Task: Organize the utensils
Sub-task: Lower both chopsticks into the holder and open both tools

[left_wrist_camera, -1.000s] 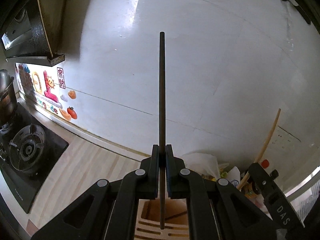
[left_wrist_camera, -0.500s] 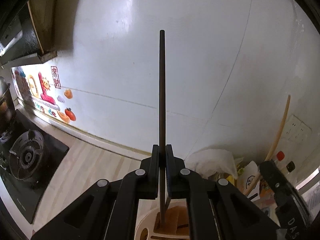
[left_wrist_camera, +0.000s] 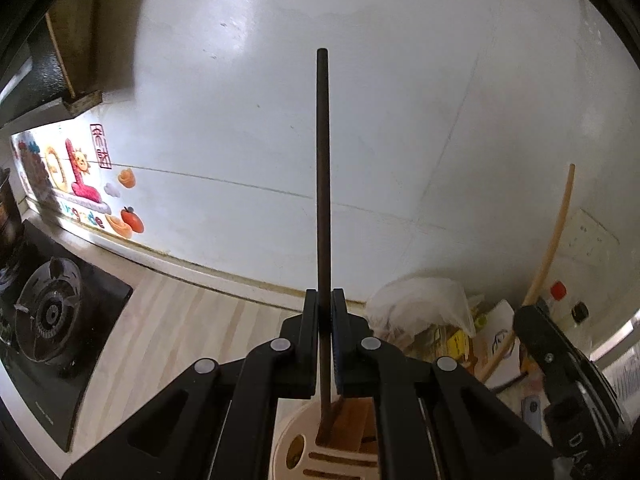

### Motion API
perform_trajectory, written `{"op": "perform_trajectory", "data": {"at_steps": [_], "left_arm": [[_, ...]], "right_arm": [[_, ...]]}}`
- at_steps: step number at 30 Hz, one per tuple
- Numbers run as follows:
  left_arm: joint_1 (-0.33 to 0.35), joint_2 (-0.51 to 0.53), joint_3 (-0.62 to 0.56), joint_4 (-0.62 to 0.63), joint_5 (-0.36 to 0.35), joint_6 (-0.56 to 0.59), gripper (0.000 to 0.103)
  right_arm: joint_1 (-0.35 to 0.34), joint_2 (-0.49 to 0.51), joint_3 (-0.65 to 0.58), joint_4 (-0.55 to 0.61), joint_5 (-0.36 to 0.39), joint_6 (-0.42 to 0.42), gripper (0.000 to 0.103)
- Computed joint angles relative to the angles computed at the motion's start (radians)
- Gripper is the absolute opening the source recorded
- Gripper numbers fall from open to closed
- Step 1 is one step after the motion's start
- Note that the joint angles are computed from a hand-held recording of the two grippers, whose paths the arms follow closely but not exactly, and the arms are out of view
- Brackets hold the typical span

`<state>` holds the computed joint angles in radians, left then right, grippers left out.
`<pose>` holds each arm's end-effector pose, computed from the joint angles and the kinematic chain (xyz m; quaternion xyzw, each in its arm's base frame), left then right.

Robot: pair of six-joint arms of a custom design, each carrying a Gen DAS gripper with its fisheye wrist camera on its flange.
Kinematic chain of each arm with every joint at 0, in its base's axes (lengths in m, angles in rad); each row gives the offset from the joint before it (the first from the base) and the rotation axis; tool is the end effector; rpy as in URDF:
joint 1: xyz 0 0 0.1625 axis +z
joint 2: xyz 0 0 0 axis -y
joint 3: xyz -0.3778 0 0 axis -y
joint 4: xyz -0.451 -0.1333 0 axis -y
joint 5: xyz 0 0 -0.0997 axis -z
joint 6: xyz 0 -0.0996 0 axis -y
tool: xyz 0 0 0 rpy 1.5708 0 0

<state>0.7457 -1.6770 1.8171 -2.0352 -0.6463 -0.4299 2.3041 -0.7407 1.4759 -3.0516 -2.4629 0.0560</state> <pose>-0.2377 -0.5092 0.4501 0.1028 0.8803 -0.3754 0.2714 0.5294 -0.5043 0.1366 0.1309 -0.8447 0.4578 0.2446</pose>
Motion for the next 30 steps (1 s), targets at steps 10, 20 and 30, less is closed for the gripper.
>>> {"op": "perform_trajectory", "data": {"at_steps": [10, 20, 30], "left_arm": [[-0.064, -0.108, -0.007, 0.245, -0.083, -0.088, 0.014], [-0.179, -0.268, 0.072, 0.495, 0.027, -0.316, 0.103], [-0.233, -0.333, 0.198, 0.633, -0.058, -0.370, 0.103]], "right_arm": [[0.002, -0.144, 0.120, 0.185, 0.084, 0.158, 0.019], [0.058, -0.310, 0.269, 0.201, 0.056, 0.298, 0.055], [0.126, -0.513, 0.481, 0.470, -0.164, 0.702, 0.078]]}}
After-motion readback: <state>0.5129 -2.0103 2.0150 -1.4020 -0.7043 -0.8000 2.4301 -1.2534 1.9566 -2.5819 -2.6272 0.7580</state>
